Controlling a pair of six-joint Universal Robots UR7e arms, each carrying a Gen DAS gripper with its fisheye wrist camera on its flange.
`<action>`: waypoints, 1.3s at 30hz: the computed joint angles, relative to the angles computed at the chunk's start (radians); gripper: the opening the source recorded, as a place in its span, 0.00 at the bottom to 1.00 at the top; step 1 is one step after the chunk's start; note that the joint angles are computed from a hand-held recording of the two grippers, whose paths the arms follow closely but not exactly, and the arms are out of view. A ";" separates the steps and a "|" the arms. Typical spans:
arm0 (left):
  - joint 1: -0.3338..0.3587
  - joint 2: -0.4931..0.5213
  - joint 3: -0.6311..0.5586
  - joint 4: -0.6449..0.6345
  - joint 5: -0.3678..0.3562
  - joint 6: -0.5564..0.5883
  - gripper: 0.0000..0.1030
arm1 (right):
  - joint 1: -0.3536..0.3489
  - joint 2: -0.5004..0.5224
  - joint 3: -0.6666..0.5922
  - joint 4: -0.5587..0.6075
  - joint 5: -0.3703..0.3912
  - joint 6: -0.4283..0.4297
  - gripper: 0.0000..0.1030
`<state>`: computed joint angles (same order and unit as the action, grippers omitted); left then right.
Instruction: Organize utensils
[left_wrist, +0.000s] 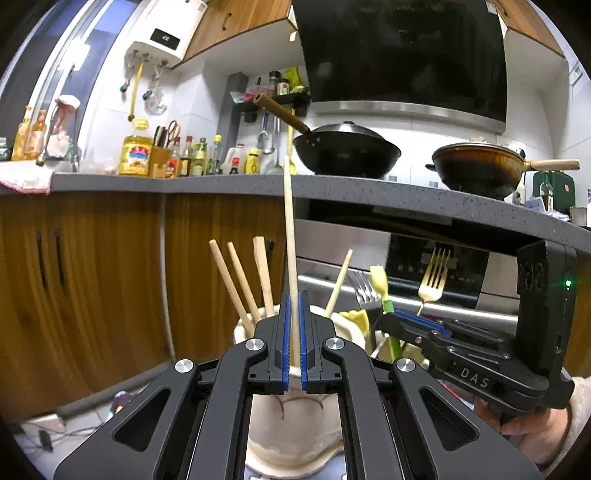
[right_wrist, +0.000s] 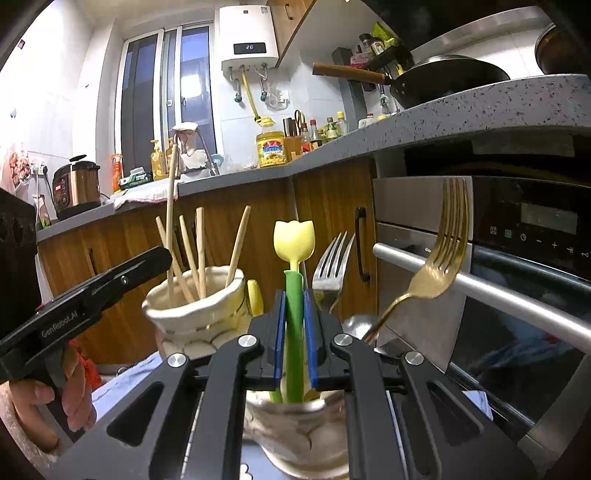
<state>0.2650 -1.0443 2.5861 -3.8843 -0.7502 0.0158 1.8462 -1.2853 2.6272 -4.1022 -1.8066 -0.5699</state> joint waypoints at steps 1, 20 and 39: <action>0.000 -0.002 0.001 0.011 0.001 -0.007 0.05 | 0.002 -0.001 0.002 0.007 -0.008 0.002 0.09; -0.044 -0.013 0.023 0.085 0.026 -0.016 0.15 | 0.021 -0.016 0.032 -0.034 -0.028 -0.015 0.23; -0.299 -0.403 0.231 0.815 0.214 -0.606 0.56 | 0.203 -0.022 0.183 -0.061 -0.310 0.113 0.51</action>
<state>-0.0345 -1.4472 2.8171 -3.0694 -0.5367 -0.5899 2.0492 -1.3073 2.8100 -4.1627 -2.1170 -0.4564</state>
